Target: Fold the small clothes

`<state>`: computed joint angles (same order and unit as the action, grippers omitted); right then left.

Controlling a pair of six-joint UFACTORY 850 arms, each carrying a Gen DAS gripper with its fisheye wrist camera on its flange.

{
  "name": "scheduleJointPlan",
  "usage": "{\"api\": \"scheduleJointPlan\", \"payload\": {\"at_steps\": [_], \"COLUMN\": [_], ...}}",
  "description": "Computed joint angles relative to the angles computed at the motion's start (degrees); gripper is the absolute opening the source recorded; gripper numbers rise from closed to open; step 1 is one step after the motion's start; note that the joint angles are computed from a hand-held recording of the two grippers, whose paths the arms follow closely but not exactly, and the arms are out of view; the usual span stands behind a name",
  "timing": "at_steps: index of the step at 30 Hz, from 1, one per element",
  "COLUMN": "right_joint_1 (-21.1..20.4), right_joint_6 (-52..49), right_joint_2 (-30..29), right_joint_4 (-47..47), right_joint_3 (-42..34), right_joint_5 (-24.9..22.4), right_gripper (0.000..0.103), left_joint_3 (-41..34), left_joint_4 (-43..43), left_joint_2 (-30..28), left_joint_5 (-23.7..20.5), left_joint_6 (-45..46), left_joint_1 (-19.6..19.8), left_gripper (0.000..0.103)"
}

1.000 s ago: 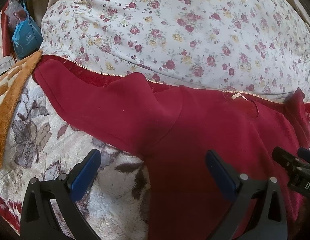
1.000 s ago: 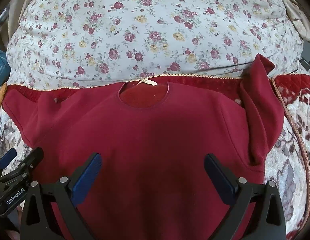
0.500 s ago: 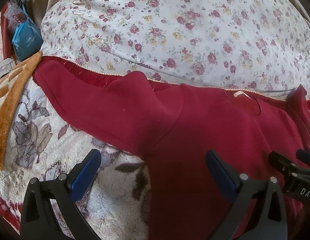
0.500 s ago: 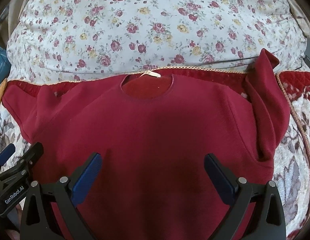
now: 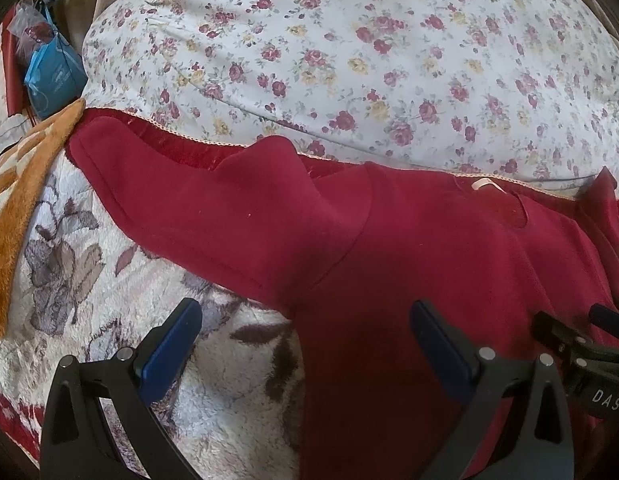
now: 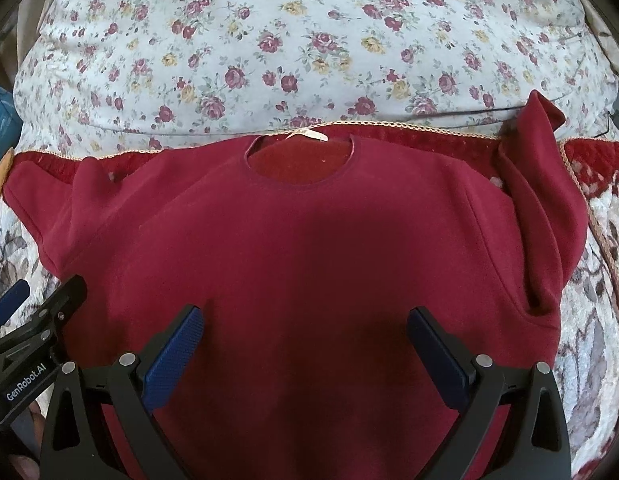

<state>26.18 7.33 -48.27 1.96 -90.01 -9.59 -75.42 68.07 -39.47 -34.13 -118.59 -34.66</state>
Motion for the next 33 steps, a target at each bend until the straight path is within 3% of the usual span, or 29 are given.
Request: {"api": "scheduleJointPlan", "payload": {"at_steps": [33], "right_joint_1": [0.05], "right_joint_6": [-2.81], "right_joint_2": [-0.67], "right_joint_4": [3.09], "right_joint_3": [-0.93], "right_joint_5": [-1.45], "right_gripper": [0.103], "left_joint_3": [-0.24], "left_joint_4": [-2.33], "left_joint_2": [-0.52], "left_joint_5": [0.22], "left_joint_6": [0.96], "left_joint_1": [0.68], "left_gripper": [0.103]}}
